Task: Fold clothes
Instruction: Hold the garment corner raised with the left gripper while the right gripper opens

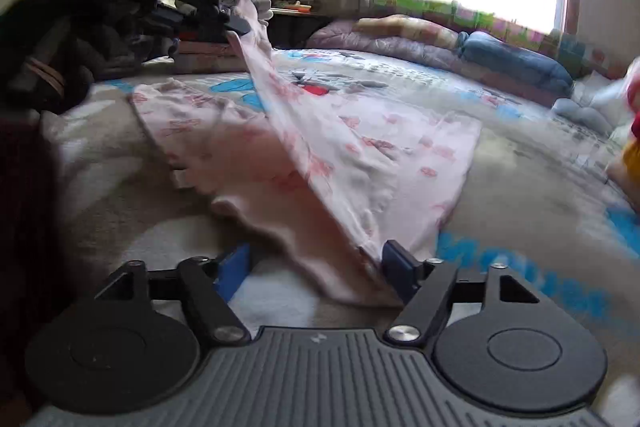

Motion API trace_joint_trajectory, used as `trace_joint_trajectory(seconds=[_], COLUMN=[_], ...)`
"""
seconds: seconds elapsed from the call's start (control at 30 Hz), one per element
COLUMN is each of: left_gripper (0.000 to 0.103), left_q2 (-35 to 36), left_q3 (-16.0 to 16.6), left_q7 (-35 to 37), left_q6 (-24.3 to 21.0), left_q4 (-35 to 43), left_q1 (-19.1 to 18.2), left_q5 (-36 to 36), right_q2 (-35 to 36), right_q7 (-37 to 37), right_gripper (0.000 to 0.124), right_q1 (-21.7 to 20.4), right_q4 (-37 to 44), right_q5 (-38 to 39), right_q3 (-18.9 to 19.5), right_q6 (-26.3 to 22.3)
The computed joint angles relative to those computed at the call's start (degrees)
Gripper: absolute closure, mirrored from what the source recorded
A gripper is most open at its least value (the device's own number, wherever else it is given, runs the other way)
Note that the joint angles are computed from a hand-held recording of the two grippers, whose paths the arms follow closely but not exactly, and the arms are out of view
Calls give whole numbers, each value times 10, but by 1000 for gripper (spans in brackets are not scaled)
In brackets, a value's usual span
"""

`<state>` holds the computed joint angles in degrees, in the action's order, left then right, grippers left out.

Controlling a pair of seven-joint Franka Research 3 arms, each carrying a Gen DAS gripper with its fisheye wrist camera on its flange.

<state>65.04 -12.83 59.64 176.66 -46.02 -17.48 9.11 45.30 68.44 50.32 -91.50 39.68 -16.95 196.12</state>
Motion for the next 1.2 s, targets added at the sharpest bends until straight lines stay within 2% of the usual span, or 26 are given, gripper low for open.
trace_joint_trajectory(seconds=[0.03, 0.13, 0.33, 0.4, 0.47, 0.5, 0.53, 0.57, 0.67, 0.77, 0.8, 0.87, 0.9, 0.97, 1.07, 1.1, 1.13, 1.17, 1.2], left_gripper=[101, 101, 101, 101, 101, 101, 101, 101, 101, 101, 101, 101, 101, 101, 101, 101, 101, 101, 101], left_q2=[8, 23, 12, 9, 6, 15, 17, 16, 8, -1, -4, -11, -13, -14, -17, -18, -19, -20, -20], left_q3=[-17, -71, -106, -109, -111, -111, -115, -114, -112, -100, -95, -86, -83, -111, -127, -130, -125, -123, -113], left_q7=[13, 68, 108, 113, 116, 118, 123, 125, 125, 116, 113, 105, 101, 105, 100, 98, 93, 90, 84], left_q6=[1, 6, 28, 29, 30, 24, 22, 23, 30, 38, 40, 45, 48, 63, 82, 87, 85, 84, 80], left_q4=[8, 20, -12, -20, -26, -10, -9, -11, -23, -38, -43, -51, -55, -69, -81, -84, -83, -83, -75], left_q1=[6, 26, 45, 48, 51, 47, 49, 49, 51, 49, 47, 43, 43, 57, 65, 65, 62, 61, 52], left_q5=[0, -3, -16, -19, -21, -23, -24, -26, -30, -29, -27, -22, -19, -13, 0, 6, 10, 14, 15], right_q2=[-1, -5, 20, 45, 41, 31, 19, 12, 1, 6, 8, 6, 3, -6, -9, -9, -8, -6, -2], right_q7=[-25, -5, -59, -61, -22, -13, -18, -17, 9, 16, 21, 39, 39, 46, 60, 66, 69, 59, 56], right_gripper=[50, 52, 49, 48, 47, 45, 45, 45, 46, 46, 44, 38, 38, 39, 43, 42, 42, 42, 41], right_q1=[4, 37, 54, 51, 20, -10, -39, -53, -37, -11, -11, -39, -53, -48, -36, -52, -85, -118, -138], right_q4=[3, -13, 19, 59, 71, 71, 65, 60, 42, 29, 32, 47, 44, 34, 13, 12, 15, 21, 28], right_q5=[24, 5, 5, 35, 49, 44, 34, 28, 11, -18, -25, -41, -51, -69, -79, -94, -116, -126, -131], right_q3=[0, -40, -69, -88, -65, -32, 5, 22, 2, -22, -25, -3, 14, 8, -6, 13, 51, 92, 112], right_q6=[-4, -12, 27, -6, -56, -76, -74, -75, -78, -29, -35, -94, -94, -95, -41, -14, 8, 22, 20])
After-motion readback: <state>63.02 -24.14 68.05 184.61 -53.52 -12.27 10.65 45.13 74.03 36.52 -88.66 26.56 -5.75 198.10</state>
